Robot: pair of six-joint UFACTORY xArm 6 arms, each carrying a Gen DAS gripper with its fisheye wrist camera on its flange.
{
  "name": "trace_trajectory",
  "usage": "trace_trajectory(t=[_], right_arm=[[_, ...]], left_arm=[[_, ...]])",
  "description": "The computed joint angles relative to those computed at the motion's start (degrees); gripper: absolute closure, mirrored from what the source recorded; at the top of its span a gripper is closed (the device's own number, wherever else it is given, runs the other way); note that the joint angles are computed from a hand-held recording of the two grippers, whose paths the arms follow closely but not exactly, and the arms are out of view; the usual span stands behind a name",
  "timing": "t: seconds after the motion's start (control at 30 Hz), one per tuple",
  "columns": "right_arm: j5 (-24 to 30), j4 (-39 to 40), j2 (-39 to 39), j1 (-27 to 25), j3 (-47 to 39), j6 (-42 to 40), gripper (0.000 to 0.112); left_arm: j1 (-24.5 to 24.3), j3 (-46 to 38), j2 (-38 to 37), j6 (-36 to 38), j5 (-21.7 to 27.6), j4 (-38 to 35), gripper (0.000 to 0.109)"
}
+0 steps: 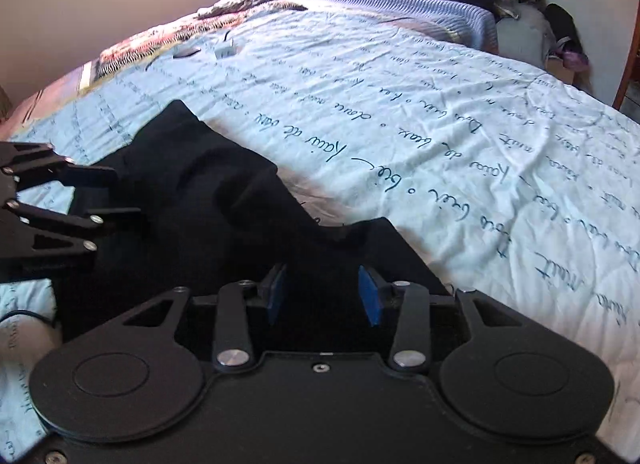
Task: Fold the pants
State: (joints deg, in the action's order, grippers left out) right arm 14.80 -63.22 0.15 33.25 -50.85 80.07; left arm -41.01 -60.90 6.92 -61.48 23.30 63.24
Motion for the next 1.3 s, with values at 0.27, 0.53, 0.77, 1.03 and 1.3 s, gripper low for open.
trace_trajectory(t=[0.27,0.53,0.77,1.03,1.3], right_arm=[[6.55,-4.79,-2.47,-0.15,-1.18,13.07,0.088],[-0.02,-4.29,8.15,11.87,-16.57,-1.78,0.088],[20.26,-5.72,24.28,24.04,-35.14,-21.85,0.073],[36.21,-8.97,37.91,28.32,-50.59,-36.06,0.081],[26.96,-3.07,37.62,24.78,-53.61,-28.78,0.096]], left_arm=[[1.63,4.25,-6.76,-11.48,7.63,11.04,0.032],[7.25,7.13,-11.42,-14.76,17.7,9.64,0.032],[12.92,11.15,-16.33,-16.02,18.22,7.89,0.032],[15.36,13.62,-17.07,-16.29,13.19,9.3,0.032],[15.81,14.54,-18.63,-18.25,12.89,10.5,0.032]])
